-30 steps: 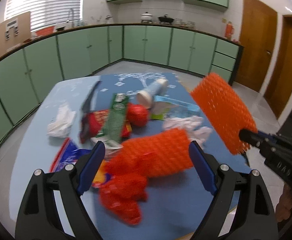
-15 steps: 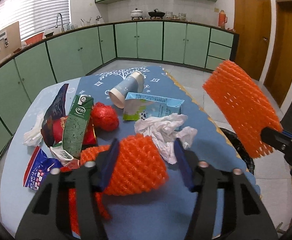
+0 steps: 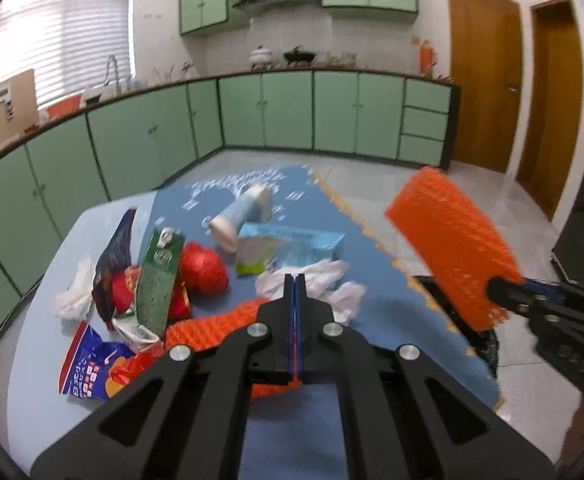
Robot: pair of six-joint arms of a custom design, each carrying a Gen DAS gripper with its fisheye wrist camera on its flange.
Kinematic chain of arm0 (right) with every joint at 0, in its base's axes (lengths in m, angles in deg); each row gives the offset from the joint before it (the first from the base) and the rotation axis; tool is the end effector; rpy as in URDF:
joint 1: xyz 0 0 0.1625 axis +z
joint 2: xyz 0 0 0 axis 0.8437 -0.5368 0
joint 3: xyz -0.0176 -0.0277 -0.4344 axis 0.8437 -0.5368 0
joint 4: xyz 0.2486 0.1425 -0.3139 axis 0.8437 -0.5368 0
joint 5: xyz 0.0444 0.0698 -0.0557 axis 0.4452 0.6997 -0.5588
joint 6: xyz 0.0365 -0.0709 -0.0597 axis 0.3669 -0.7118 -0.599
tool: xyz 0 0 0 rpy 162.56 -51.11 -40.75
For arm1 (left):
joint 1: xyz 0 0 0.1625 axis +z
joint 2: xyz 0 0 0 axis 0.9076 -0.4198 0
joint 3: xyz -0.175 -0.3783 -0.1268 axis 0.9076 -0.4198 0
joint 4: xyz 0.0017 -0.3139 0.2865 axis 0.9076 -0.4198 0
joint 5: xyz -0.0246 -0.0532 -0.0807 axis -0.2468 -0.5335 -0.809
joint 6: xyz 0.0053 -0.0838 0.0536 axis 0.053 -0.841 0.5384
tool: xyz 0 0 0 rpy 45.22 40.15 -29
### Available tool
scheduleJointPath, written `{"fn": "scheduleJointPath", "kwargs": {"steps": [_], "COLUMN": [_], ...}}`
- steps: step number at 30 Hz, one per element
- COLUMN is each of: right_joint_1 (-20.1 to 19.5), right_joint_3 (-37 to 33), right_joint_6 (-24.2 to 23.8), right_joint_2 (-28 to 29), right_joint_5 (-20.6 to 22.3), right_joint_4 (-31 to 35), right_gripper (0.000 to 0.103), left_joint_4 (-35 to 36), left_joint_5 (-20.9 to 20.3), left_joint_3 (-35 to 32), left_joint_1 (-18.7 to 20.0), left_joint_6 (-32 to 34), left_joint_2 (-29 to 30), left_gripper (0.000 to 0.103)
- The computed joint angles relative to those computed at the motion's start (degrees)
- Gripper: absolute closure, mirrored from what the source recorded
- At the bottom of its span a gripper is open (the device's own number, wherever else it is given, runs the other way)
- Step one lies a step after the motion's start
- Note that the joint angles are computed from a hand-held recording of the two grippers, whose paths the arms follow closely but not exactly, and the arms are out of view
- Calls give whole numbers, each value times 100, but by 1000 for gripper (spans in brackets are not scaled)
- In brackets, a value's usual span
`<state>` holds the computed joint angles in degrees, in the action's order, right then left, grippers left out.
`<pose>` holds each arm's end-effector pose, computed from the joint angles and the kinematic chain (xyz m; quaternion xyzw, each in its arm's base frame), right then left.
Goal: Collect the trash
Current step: 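Carry both orange foam nets over the black trash bin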
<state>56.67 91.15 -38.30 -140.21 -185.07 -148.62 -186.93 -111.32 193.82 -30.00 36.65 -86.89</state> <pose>0.2324 -0.3747 0.1575 0.0517 -0.8376 0.4462 0.3110 -0.2595 -0.4322 0.1970 0.3597 0.8296 -0.3500 0.2447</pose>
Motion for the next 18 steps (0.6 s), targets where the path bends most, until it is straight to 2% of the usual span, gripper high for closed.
{"fn": "scheduleJointPath", "kwargs": {"steps": [3,5,7,8,9,16,17,18], "right_joint_1": [7,-12,-28,-41,-49,-144,-160,-171], "right_joint_3": [13,47,68,76,76,74,77,73], "right_joint_6": [-34,-32,-6,19,33,94,100,118], "right_joint_2": [12,20,30,38,32,48,43,43], "right_joint_5": [-22,-27,-38,-43,-43,-43,-36,-37], "right_joint_4": [-68,-120,-130,-115,-96,-36,-30,-12], "right_gripper": [92,92,92,92,92,92,92,92], "left_joint_4": [188,358,465,468,434,629,659,715], "left_joint_5": [-46,78,189,247,416,597,626,668], "left_joint_3": [45,26,-30,-40,-56,-310,-340,-379], "left_joint_1": [-62,-49,-2,18,26,242,267,301], "left_joint_6": [-95,-257,-373,-434,-493,-535,-536,-547], "left_joint_2": [-17,27,103,139,223,688,735,795], "left_gripper": [102,96,77,56,42,37,39,52]}}
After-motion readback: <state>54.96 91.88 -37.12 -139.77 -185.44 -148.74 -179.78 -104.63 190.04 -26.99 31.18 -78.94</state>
